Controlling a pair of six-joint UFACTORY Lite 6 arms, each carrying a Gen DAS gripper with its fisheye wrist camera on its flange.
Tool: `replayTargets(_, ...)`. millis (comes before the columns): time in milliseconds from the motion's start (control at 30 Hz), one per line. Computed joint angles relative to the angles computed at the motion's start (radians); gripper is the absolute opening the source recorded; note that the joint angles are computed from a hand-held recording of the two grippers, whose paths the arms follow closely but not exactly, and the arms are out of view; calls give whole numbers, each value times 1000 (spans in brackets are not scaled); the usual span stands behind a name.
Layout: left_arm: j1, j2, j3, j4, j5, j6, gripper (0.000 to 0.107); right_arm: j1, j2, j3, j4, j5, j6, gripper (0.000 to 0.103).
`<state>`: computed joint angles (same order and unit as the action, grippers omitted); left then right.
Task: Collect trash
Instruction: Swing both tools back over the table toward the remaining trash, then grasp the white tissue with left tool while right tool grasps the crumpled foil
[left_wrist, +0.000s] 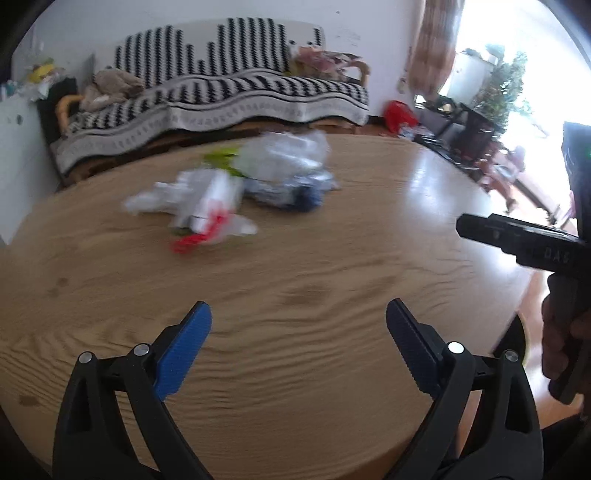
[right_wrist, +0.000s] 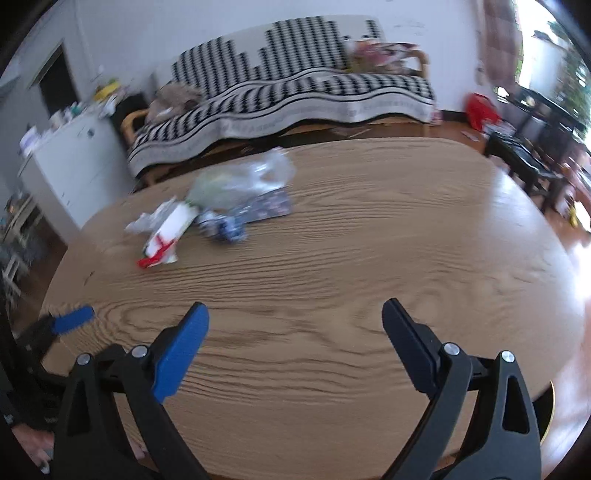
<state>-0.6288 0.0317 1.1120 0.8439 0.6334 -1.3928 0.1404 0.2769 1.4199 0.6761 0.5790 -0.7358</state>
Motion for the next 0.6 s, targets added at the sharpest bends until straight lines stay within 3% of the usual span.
replayTargets(133, 86, -158, -164, -17, -47, 10, 93, 87, 75, 38, -5, -40, 51, 91)
replayTargets(267, 187, -204, -207, -55, -90, 84, 93, 150, 175, 124, -29, -59, 122, 91)
replayTargets(500, 383, -227, -265, -88, -184, 261, 93, 184, 319, 272, -32, -51, 115, 91)
replayTargets(600, 505, -176, -242, -167, -256, 442, 93, 195, 425, 410, -91, -31, 139, 91)
